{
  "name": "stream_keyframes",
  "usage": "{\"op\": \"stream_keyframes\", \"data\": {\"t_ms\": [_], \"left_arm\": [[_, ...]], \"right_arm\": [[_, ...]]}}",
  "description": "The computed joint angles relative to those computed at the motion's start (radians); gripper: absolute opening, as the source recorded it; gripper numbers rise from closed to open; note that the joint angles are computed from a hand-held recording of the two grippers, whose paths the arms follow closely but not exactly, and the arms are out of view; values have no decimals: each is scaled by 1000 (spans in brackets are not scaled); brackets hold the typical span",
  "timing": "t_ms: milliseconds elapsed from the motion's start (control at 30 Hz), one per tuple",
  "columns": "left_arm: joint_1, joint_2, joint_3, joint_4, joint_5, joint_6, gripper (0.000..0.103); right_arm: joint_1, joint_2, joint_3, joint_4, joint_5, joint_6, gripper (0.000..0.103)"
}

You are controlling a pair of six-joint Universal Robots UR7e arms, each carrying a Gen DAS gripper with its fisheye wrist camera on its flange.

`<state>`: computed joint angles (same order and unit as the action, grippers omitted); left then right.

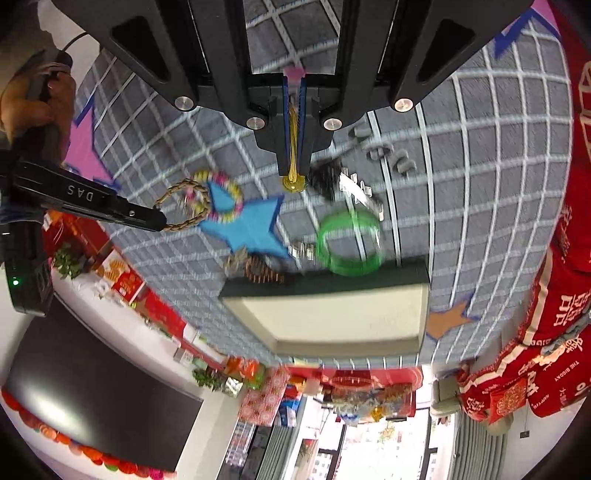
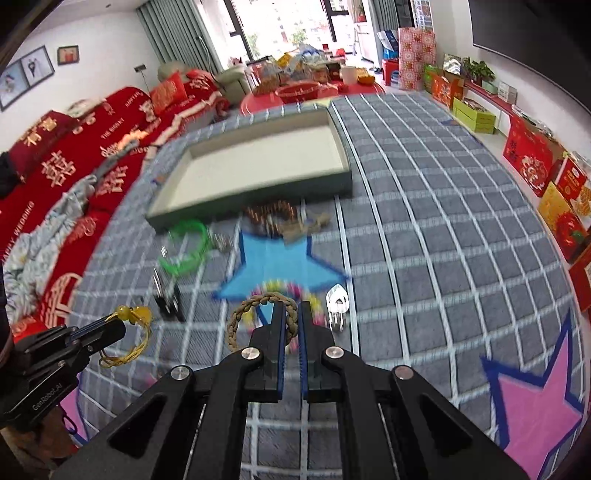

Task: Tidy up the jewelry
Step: 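Carry both items into the tray and open both tools to release them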

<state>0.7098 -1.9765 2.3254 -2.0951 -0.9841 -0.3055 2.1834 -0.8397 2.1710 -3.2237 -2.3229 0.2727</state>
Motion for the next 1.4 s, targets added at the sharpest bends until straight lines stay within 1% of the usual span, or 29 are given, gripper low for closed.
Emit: {"op": "stream_keyframes", "data": {"t_ms": [200,267,333,400,533,567,600,667,767,833,900,1033,1100,1233,1333,1400], "left_arm": [[33,101,-101,-99,0,76,16],[41,154,-139,-152,31,116,16],[55,203,-179,-195,48,143,16],[87,269,-236,-244,37,172,16],[137,384,-311,-338,64,245,16],[158,426,-340,-358,70,261,16],[180,460,-366,-371,60,272,16],[211,512,-397,-402,59,287,16],[257,605,-442,-464,82,332,16],[282,648,-462,-488,85,353,16],[307,694,-482,-501,91,368,16],[338,739,-497,-489,104,367,16],[348,755,-499,-482,127,364,16],[348,776,-490,-478,198,355,16],[347,795,-501,-428,259,321,17],[341,800,-489,-453,289,335,17]], "right_arm": [[-16,-12,-98,31,47,-93,7],[-24,-7,-145,49,57,-121,7],[-38,-4,-192,75,86,-137,7],[-52,7,-251,114,112,-151,7],[-84,62,-391,190,123,-186,7],[-95,80,-427,208,130,-189,7],[-108,96,-459,225,140,-188,7],[-131,129,-514,252,155,-187,7],[-162,179,-579,281,149,-193,7],[-188,215,-623,301,145,-194,7],[-211,232,-638,309,153,-182,7],[-252,262,-656,314,154,-168,7],[-261,272,-657,310,140,-170,7],[-266,282,-655,308,120,-183,7],[-271,281,-646,309,121,-167,8],[-270,281,-639,297,119,-167,8]]}}
